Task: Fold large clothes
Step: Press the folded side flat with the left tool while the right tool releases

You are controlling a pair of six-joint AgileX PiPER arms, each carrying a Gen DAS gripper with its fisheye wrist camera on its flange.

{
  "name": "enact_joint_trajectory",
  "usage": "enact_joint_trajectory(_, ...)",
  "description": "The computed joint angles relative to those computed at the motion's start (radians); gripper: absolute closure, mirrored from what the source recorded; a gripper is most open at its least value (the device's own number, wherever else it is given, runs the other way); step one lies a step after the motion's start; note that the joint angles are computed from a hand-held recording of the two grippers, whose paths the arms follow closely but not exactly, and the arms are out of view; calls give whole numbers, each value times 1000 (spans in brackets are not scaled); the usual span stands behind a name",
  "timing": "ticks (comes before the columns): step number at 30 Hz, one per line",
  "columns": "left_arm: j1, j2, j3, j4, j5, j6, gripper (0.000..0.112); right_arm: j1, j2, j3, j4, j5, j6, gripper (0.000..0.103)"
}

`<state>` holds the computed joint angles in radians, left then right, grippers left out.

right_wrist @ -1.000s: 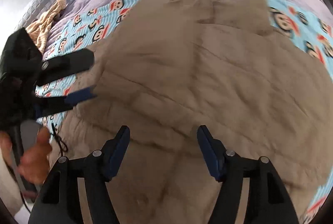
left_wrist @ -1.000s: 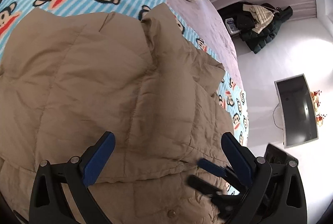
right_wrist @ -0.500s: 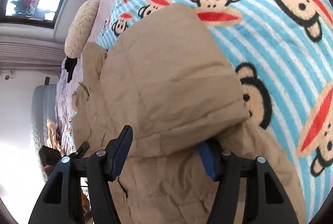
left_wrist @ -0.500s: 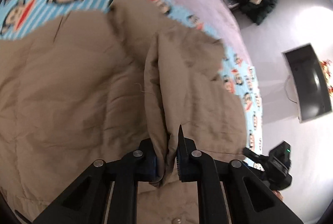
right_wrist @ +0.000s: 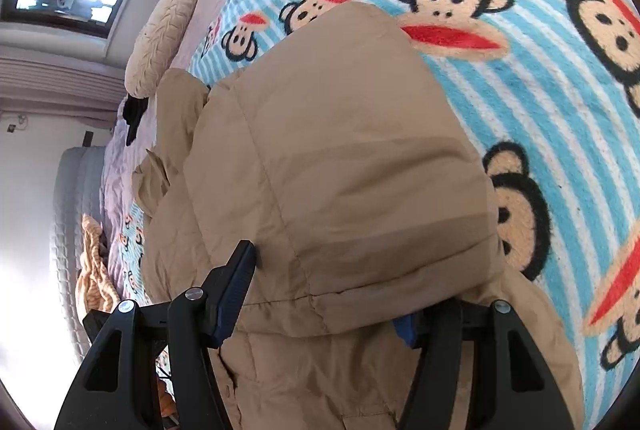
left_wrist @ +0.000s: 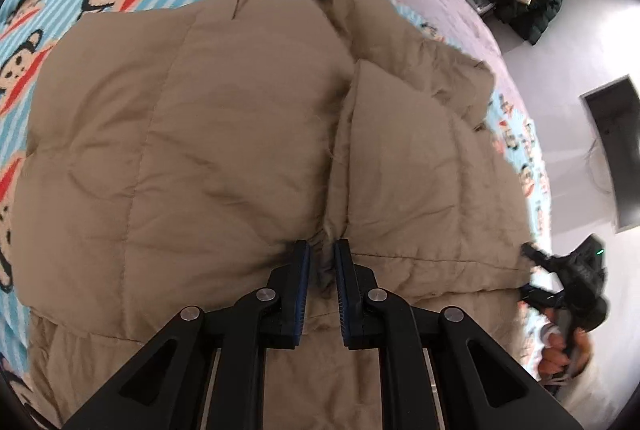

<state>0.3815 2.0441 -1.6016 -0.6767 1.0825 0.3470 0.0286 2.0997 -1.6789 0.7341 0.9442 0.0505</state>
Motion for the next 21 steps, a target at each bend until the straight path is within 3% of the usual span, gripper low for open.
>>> enact_joint_trajectory(1, 12, 8, -14, -41, 24, 2, 97, -2, 1, 2, 8, -2, 1, 38)
enact_joint_trajectory(2, 24, 16, -27, -71, 46, 8, 87, -3, 1, 3, 13, -2, 5, 38)
enact_joint_trajectory(3, 36, 28, -49, -111, 72, 3, 47, -3, 3, 2, 16, -2, 6, 38)
enact_joint_trajectory(4, 34, 26, -55, -112, 66, -10, 25, -3, 4, 0, 16, -1, 4, 38)
enact_joint_trajectory(5, 29, 5, -40, -118, 20, -6, 13, -1, 8, -7, 12, 2, 8, 38)
enact_joint_trajectory(7, 10, 26, -86, -115, 34, 12, 13, 1, 12, -13, 14, 0, 9, 38)
enact_joint_trajectory(8, -1, 42, -113, -99, 41, -5, 14, -1, 13, -10, 22, -3, 6, 38)
enact_joint_trajectory(10, -36, 110, -222, -69, 100, -44, 34, -12, 6, 13, 50, -12, -15, 38)
enact_joint_trajectory(12, -79, 150, -277, -21, 124, -72, 104, -24, -4, 41, 81, -26, -26, 38)
enact_joint_trajectory(15, -107, 98, -227, -8, 76, -29, 105, -41, -14, 65, 112, -41, -21, 38)
enact_joint_trajectory(20, -34, -21, -73, -2, 34, 49, 105, -47, -1, -9, 66, 1, -6, 38)
enact_joint_trajectory(21, -24, -18, -59, 20, 33, 44, 105, -44, 8, -31, 65, 13, -13, 45)
